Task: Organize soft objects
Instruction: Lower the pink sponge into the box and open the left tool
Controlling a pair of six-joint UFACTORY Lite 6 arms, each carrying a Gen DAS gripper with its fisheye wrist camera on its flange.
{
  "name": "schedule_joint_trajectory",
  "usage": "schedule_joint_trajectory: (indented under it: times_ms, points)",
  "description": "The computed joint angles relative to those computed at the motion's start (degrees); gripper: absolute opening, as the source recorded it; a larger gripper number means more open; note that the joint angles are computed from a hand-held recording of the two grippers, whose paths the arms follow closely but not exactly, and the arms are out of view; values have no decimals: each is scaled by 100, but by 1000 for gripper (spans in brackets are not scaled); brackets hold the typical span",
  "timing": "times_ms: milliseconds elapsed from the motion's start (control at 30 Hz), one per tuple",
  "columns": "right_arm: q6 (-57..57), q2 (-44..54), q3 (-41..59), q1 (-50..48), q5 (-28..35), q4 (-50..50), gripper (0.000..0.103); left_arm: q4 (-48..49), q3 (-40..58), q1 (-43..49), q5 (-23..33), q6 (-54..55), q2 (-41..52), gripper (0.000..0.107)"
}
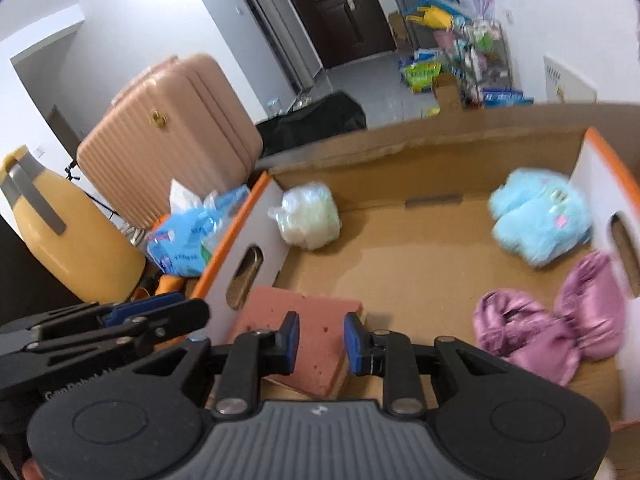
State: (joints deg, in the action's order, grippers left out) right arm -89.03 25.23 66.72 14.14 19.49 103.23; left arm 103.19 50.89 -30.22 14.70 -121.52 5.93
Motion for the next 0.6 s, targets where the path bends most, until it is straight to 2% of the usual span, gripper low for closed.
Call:
schedule_joint_trajectory:
  times_ms: [100, 167, 233, 300, 333, 367, 433, 600]
  points:
    - [141, -1020, -610, -194, -36, -224, 25, -1202, -164, -325, 376, 1179, -660, 30]
    - [175, -1886, -1070, -288, -226, -381, 26, -1594, -344, -748, 921, 1497, -1192, 41]
    - [-205, -2793, -1588, -335, -485, -159, 29, -1381, -590, -1421, 1909, 1066, -1580, 73]
    - [-1354, -3820, -2244, -321, -763, 750, 43, -1165, -859, -2235, 3105, 577, -1781, 88]
    - [-1954, -4239, -2534, -349, -769, 1233, 57, -1084, -1015, -2659, 3705, 334, -1831, 93]
    - [-2553, -4767, -2935, -417, -700, 1667, 71, -1040, -1137, -2977, 4123, 149, -1859, 96]
    - [-3044, -5555, -3498, -529, -671, 2031, 87, -1061, -1327, -3547, 4739, -124, -1883, 99]
    - [-2373, -7025, -4472, -964, -621, 1270, 92, -1467, -1483, -4574, 5391, -395, -1877, 100]
